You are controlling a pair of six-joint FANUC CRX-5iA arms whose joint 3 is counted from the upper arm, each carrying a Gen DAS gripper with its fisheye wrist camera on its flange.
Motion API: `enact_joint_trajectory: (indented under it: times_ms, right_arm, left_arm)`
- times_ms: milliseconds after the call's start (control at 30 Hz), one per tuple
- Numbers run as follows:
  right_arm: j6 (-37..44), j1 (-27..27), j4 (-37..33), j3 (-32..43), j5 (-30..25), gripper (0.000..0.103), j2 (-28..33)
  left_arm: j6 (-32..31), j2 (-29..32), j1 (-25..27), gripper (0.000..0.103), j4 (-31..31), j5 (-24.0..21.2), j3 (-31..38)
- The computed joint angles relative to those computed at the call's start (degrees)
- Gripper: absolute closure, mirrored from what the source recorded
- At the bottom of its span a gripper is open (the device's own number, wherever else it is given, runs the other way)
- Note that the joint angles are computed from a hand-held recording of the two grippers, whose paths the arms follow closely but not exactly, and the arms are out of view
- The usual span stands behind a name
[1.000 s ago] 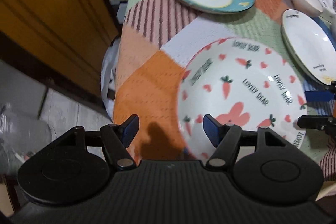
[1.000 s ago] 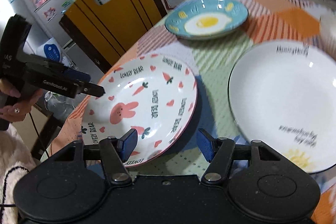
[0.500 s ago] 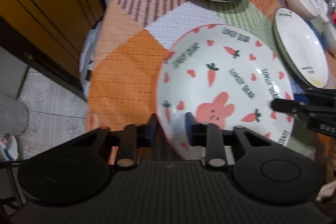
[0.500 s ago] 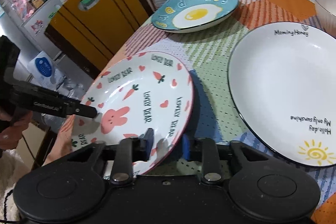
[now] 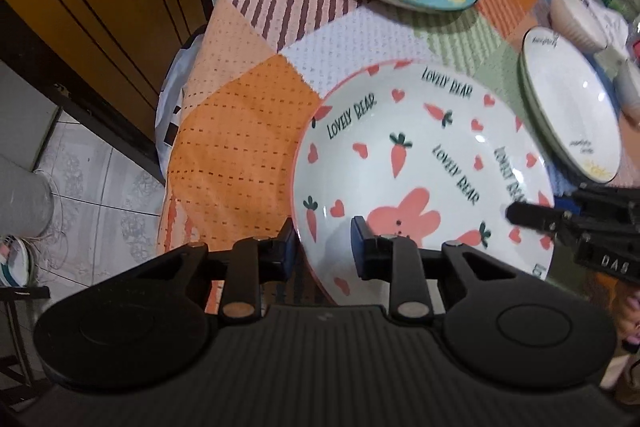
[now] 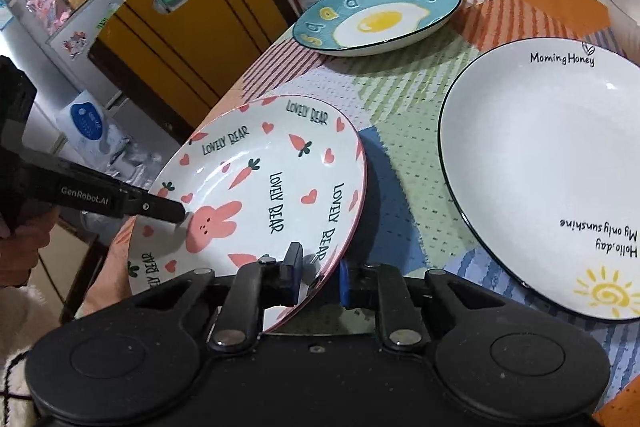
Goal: Organize plates and bowls
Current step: 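Grasp the bunny-and-carrot plate rim with the right tool and lift, then carry the bunny plate over the white plate and lower it on top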
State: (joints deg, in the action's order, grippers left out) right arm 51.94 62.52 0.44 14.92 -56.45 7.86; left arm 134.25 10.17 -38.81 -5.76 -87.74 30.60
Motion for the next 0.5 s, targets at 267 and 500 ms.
enact_joint_trajectory:
  times_ms: [267,500]
  right_arm:
    - [0.09,0.73,3.35,-1.83,0.9,0.081,-3.48]
    - [-2.86,0.1,9.84,-2.38,-1.82,0.081,-6.72]
  left_arm:
    - [-1.33,4.09,-3.11,0.077,-2.47,-3.33,9.36]
    - [-5.47,11.4,-3.33,0.077,0.17,-4.44,21.53]
